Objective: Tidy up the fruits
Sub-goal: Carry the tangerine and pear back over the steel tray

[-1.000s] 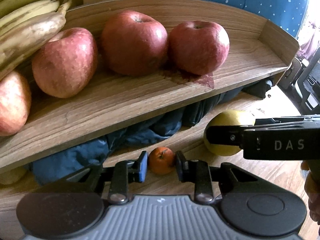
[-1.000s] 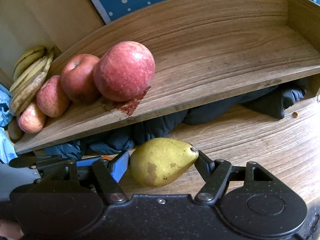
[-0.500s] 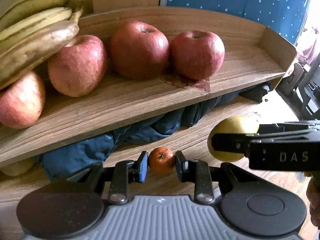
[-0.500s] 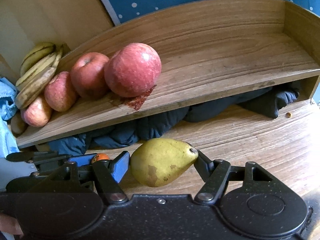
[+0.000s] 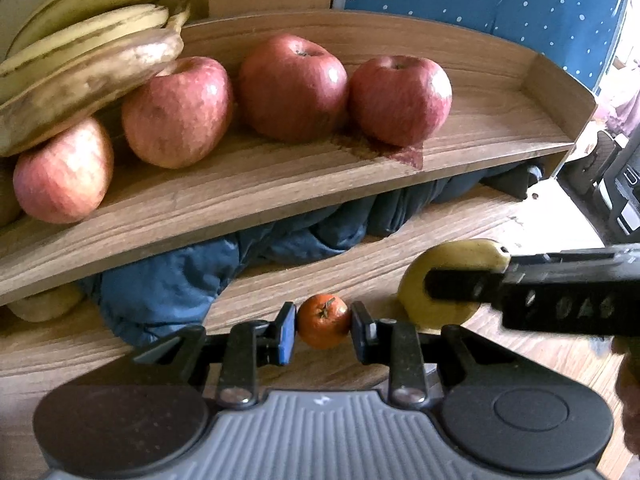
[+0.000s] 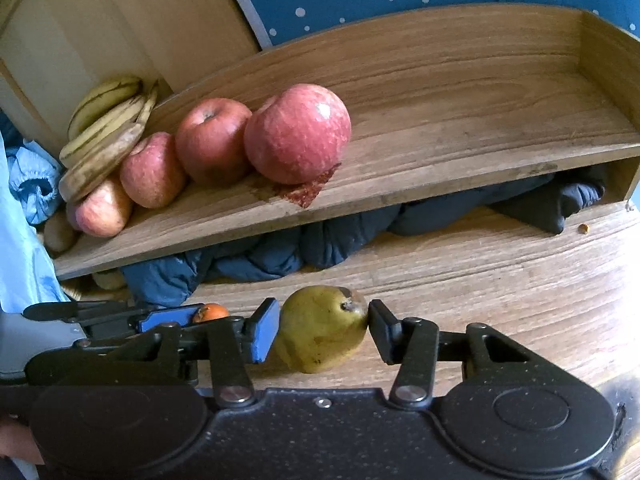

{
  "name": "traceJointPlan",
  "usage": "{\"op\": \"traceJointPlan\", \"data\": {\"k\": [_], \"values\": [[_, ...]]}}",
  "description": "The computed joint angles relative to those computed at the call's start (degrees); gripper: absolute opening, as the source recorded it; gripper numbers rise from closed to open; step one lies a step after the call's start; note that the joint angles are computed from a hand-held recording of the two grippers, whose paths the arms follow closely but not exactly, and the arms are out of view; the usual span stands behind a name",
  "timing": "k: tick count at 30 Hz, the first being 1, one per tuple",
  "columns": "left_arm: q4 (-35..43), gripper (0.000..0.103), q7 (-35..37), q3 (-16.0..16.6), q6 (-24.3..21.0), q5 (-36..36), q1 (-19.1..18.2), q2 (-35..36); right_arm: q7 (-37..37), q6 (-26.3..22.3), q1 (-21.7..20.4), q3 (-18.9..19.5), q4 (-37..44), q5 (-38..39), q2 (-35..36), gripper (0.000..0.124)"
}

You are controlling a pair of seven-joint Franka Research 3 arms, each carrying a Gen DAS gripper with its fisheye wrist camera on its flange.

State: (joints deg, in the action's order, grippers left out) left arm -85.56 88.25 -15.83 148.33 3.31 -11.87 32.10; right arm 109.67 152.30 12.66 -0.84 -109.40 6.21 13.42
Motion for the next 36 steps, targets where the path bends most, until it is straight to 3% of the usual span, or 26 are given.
{"op": "traceJointPlan", "data": {"k": [5,19,36], "values": [[0.13,0.032,-0.58,0.46,-0.76,0.54,-0.18,-0.05,1.22,-1.85,0.41,-0.25,0.42,-0.40,1.32,0.068],[-0.32,0.032,-2.14,0.89,-0.56,1.23,-0.35,-0.65,-0.21,1.69,0.41,0.24,-1.20,1.06,1.08,0.062],[-11.82,0.032,-3.28,-0.04,1.98,-1.09,2.13,-9.13,-4.94,2.89,1.49,2.89,-7.94,5.38,-5.46,0.062]]}}
